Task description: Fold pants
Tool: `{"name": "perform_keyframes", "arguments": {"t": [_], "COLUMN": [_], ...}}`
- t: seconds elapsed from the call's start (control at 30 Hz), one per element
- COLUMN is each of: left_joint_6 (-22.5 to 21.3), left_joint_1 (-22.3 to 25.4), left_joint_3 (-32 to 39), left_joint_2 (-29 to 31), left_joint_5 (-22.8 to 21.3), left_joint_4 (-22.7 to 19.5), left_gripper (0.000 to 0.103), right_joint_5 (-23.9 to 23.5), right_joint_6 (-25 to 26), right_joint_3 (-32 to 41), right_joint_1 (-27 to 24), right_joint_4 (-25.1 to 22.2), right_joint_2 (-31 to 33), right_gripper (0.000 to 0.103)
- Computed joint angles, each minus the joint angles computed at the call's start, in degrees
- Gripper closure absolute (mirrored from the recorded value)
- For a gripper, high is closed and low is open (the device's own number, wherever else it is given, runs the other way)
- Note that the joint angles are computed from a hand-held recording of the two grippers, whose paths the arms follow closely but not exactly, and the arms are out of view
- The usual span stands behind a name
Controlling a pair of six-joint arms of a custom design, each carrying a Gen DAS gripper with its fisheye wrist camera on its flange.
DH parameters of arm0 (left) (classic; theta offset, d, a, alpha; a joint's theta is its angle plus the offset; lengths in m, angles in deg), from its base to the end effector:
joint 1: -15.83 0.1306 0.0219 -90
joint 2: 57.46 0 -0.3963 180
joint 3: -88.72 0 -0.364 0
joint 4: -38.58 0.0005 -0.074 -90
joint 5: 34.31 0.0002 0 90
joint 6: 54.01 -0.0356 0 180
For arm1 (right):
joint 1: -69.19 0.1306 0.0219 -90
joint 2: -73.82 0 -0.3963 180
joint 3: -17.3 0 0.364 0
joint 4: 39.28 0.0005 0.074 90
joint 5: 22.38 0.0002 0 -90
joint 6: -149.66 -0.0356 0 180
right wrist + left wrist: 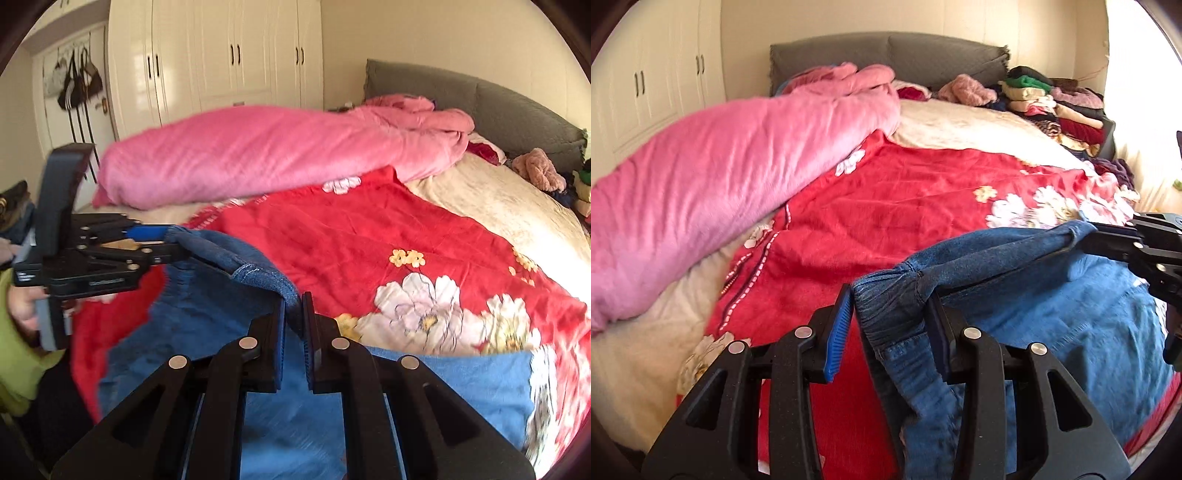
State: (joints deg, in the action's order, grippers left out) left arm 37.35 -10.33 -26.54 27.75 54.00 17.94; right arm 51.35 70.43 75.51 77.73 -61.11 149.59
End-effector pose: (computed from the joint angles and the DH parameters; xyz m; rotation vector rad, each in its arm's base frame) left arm 0.3703 -0.1813 0.3260 0.4783 2.2470 -0.2155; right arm 0.3497 0.0621 0.3361 -0.5243 2.1804 0.2992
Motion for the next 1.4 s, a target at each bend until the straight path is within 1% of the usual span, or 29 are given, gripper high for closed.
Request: {"name": "perform_keyframes", "arguments": {"t": [0.1, 0.2, 0.3, 0.33, 0.47, 0.57, 0.7, 0.8, 0.97, 1.1, 1.17, 1.23, 1.33, 1.4], "left_joint_6": [-1.0, -1.3, -1.8, -1.7, -1.5, -0.6, 0.3, 1.0, 1.9, 3.5, 3.8, 4.3, 3.9, 3.2], "left_joint_1": [-0.9, -2.2, -4.3, -4.7, -5.4, -5.7, -4.9, -4.4, -2.8, -1.3, -2.8, -5.1, -9.7, -11.5], "left_joint_3": [-3.2, -6.4, -10.0, -10.7, -13.6, -15.1, -16.6, -17.5, -18.2, -18.1, -17.1, -15.8, -13.9, -13.3], "left_joint_2": [-4.1, -8.0, -12.2, -12.9, -15.2, -15.6, -15.3, -16.2, -18.2, -22.4, -23.1, -21.8, -17.5, -13.9], "left_joint_5": [0.1, -0.3, -2.1, -2.3, -1.2, -1.2, -1.0, -0.7, -1.6, -1.0, -0.5, -0.3, -1.4, -2.4], "left_joint_4": [0.3, -0.5, -0.6, -0.8, -3.2, -4.9, -6.3, -7.4, -9.5, -10.9, -11.1, -11.0, -10.9, -10.5], "left_gripper": [0.073, 0.073, 0.073, 0.073, 0.074, 0.074, 0.074, 0.074, 0.074, 0.074, 0.074, 0.074, 0.074, 0.074], "right_joint_5": [-0.9, -1.0, -2.1, -2.1, -1.0, 1.0, 3.5, 4.5, 4.8, 4.8, 4.3, 4.3, 4.8, 3.8], "right_joint_6": [-0.8, -1.9, -3.1, -3.4, -3.2, -3.8, -5.0, -5.7, -6.8, -7.0, -7.4, -8.4, -8.9, -8.9], "right_joint_3": [-4.0, -7.4, -10.2, -10.8, -13.6, -15.4, -17.5, -18.3, -18.5, -18.9, -18.7, -18.7, -18.8, -18.8], "right_joint_1": [0.8, 1.9, 2.9, 3.3, 6.0, 9.9, 14.9, 17.1, 18.2, 18.7, 18.6, 19.0, 19.4, 18.8], "right_joint_4": [-0.6, -2.6, -5.7, -6.0, -9.8, -11.5, -11.2, -10.8, -11.0, -10.1, -9.6, -9.0, -9.2, -9.7], "right_joint_2": [-5.8, -10.9, -15.5, -16.2, -19.9, -21.1, -21.4, -20.4, -18.9, -17.9, -16.9, -15.4, -15.1, -15.5], "right_gripper": [0.095, 0.095, 0.095, 0.095, 0.095, 0.095, 0.095, 0.095, 0.095, 0.095, 0.095, 0.095, 0.095, 0.092]}}
